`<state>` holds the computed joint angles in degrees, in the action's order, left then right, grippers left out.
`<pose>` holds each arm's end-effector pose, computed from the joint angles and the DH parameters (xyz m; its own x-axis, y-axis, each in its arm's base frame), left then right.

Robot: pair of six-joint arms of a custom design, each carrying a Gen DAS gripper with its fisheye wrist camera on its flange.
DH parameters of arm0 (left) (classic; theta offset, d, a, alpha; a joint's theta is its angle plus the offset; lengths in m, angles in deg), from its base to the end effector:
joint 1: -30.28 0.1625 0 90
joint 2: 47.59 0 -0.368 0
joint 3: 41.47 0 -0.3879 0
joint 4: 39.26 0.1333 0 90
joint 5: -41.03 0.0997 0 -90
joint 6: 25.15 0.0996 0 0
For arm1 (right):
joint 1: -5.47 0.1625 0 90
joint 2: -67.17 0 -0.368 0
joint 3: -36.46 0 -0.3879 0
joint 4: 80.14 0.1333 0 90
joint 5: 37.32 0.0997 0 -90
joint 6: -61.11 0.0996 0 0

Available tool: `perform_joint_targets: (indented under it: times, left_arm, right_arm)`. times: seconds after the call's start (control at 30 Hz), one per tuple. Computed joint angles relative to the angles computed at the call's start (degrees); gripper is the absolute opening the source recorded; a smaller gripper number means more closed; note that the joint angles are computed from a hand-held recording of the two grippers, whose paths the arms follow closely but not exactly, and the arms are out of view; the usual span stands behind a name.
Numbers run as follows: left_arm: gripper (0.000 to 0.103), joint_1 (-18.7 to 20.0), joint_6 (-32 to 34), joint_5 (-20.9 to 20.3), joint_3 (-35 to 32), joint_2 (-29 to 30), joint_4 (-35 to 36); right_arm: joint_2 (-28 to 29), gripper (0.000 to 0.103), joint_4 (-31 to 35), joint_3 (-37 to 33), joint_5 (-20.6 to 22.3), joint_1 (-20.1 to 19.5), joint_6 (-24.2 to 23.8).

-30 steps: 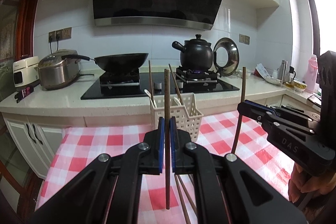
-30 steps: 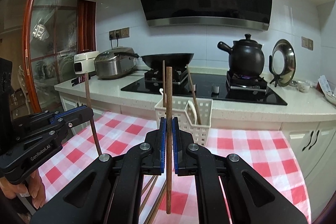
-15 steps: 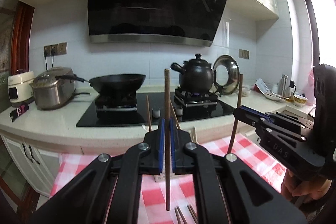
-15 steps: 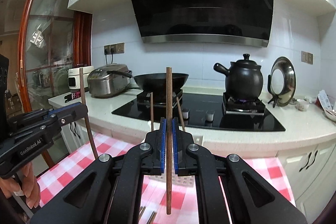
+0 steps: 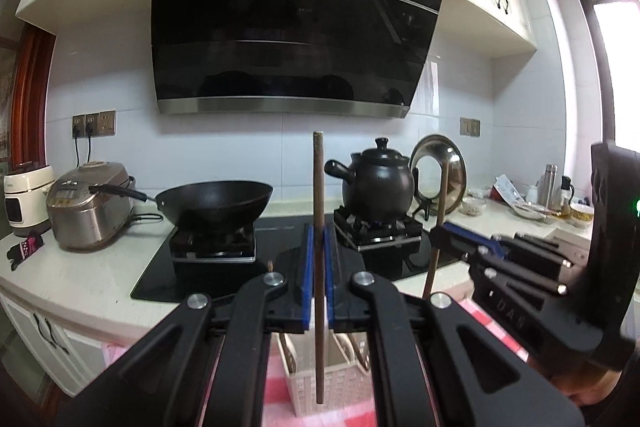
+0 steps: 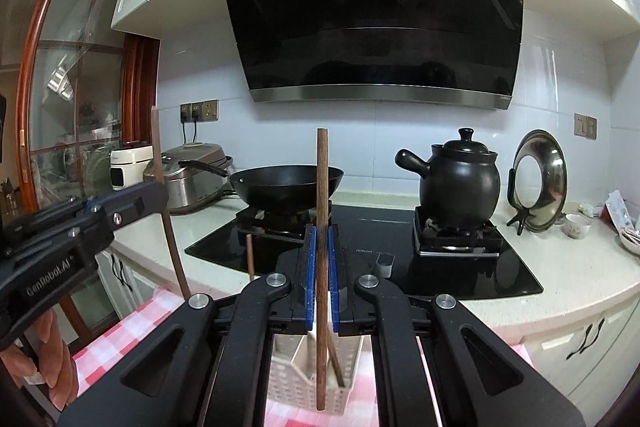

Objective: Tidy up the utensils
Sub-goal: 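Lift both chopsticks upright and carry them down into the white basket, then open both tools to release the chopsticks into the basket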

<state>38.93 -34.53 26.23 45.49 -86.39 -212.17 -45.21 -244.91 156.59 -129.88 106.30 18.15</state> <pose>-0.6001 -0.3235 0.1400 -0.7078 0.1472 -0.6909 0.7064 0.1496 -0.6918 0.1970 -0.3439 0.5034 -0.6737 -0.3691 0.6402 -0.7276 0.1802 -0.6619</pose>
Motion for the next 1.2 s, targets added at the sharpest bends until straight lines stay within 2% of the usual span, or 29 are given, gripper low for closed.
perform_joint_targets:
  times: [0.07,0.17,0.37,0.5,0.7,0.93,1.07,1.2]
  left_arm:
    - [0.005,1.15,6.15,-0.13,-3.20,2.57,-6.15]
    - [0.005,2.55,10.93,-0.53,-6.46,5.00,-11.47]
    - [0.005,5.84,11.69,-2.31,-9.80,7.39,-14.17]
    - [0.005,7.72,9.42,-3.23,-9.62,8.35,-14.27]
    - [0.005,10.49,2.05,-5.04,-5.71,7.54,-10.74]
    - [0.005,12.37,-2.30,-7.39,-2.38,6.75,-7.44]
    - [0.005,13.14,-5.30,-8.03,-1.15,6.27,-4.38]
    - [0.006,14.08,-10.06,-8.95,0.28,5.03,1.01]
  right_arm:
    - [1.59,0.006,-0.82,-0.74,0.22,-0.22,-0.38]
    - [4.34,0.006,-2.08,-1.73,0.18,-0.42,-1.14]
    - [9.16,0.006,-4.45,-3.27,0.06,-0.84,-2.57]
    - [11.37,0.006,-4.99,-4.04,0.66,-2.40,-2.64]
    - [13.86,0.006,-3.93,-4.37,0.58,-4.98,-2.24]
    - [15.77,0.006,-3.81,-4.21,0.50,-6.68,-2.02]
    - [16.33,0.006,-2.20,-4.96,0.43,-7.67,-0.46]
    - [16.84,0.006,-1.95,-5.04,-0.14,-8.05,-1.21]
